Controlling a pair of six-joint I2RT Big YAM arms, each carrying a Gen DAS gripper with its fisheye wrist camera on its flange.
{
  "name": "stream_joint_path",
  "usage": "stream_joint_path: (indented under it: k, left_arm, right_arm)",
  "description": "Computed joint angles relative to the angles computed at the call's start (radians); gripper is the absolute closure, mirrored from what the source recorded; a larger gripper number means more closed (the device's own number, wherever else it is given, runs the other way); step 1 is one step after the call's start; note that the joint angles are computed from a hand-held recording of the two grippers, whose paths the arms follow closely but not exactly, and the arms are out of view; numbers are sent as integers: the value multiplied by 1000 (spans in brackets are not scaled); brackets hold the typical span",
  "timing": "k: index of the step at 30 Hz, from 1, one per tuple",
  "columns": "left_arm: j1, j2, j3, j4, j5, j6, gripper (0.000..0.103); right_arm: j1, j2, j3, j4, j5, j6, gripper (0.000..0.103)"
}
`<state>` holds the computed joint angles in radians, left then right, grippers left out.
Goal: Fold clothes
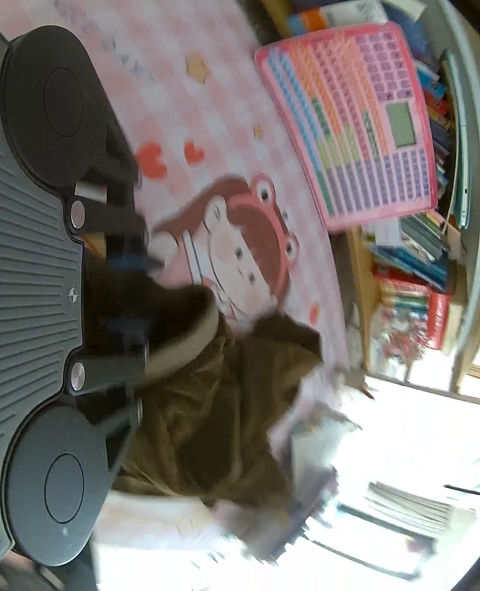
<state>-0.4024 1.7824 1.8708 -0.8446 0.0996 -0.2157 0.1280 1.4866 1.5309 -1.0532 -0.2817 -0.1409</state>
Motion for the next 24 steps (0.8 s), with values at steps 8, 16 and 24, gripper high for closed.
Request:
stream_joint_path:
  k: [8, 16, 24]
  left_arm:
    - [39, -164, -172, 78, 83, -80, 101]
    - [-41, -221, -249, 14, -1, 201, 95]
    - [-65, -203, -238, 99, -105, 286, 64]
  right_arm:
    - [59, -130, -191, 162, 352, 71, 48]
    - [-96, -268, -310, 161, 601, 140, 59]
    - [-89, -378, -351, 151, 321, 157, 57]
